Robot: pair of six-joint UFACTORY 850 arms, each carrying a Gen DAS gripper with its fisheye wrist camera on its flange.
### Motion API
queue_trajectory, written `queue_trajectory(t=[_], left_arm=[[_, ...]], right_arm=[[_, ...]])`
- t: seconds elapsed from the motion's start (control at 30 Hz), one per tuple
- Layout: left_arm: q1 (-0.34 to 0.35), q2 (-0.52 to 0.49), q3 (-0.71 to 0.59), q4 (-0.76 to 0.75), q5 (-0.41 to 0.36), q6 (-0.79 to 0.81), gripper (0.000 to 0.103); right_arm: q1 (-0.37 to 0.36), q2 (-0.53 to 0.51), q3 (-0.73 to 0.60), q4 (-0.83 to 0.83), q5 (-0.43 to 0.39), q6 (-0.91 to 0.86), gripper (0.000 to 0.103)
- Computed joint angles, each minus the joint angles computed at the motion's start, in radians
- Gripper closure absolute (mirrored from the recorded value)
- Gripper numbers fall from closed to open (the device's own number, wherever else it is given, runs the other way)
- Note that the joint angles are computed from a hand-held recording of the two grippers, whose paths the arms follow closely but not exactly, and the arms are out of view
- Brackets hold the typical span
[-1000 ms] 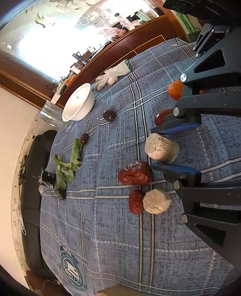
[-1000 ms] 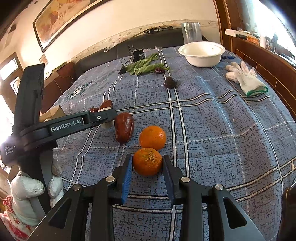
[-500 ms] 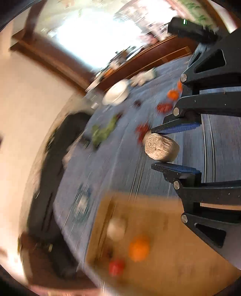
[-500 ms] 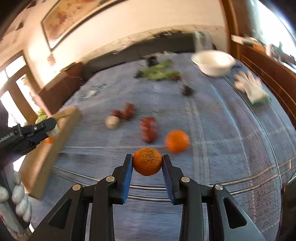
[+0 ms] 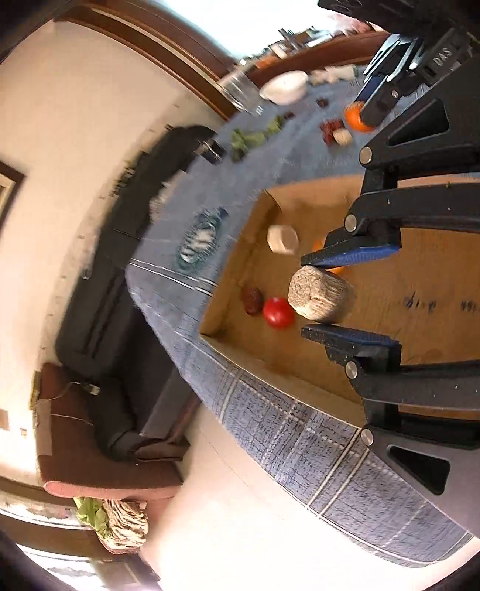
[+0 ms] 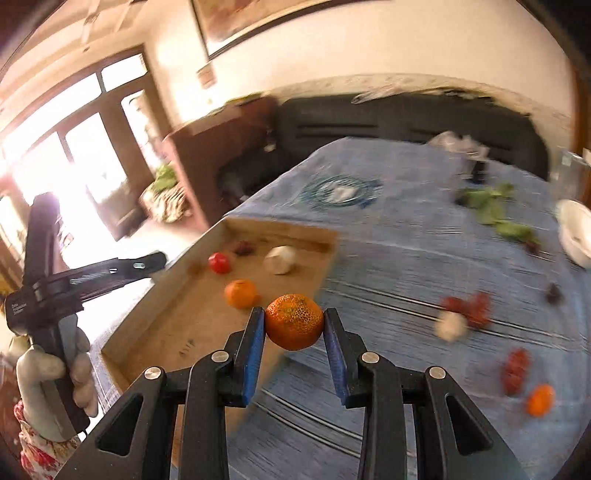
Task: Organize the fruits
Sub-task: 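Carry both held items into the box and open both tools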
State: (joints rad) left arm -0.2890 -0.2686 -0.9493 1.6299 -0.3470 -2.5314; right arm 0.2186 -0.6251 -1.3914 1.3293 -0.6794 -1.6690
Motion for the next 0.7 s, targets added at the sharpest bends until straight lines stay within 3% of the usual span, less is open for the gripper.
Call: queue_trajectory(t=[0.27,0.43,0.57,0.7], left_arm=[[0.055,-0.096,-0.071,-0.388,0.088,0.446,0.073],[0.067,-0.129,-0.108,-0.658,0.084,0.729,0.073],[0.072,-0.130,-0.108,-0.682,0.089,0.755,0.072],[0.079,-0.122,-0.099,-0.637,0.099,0.685,0.059]], right_arm=[[0.112,-0.090,-0.084,-0.164,0.069,0.125,0.067],[0.143,-0.122,-0.109,-0.237,0.096,0.184,0.067],[0.154,-0.124,-0.102,-0.242,0.110,0.182,0.067],[0.159,-0.118,-0.094,-0.229,0.120,0.170,0.066]])
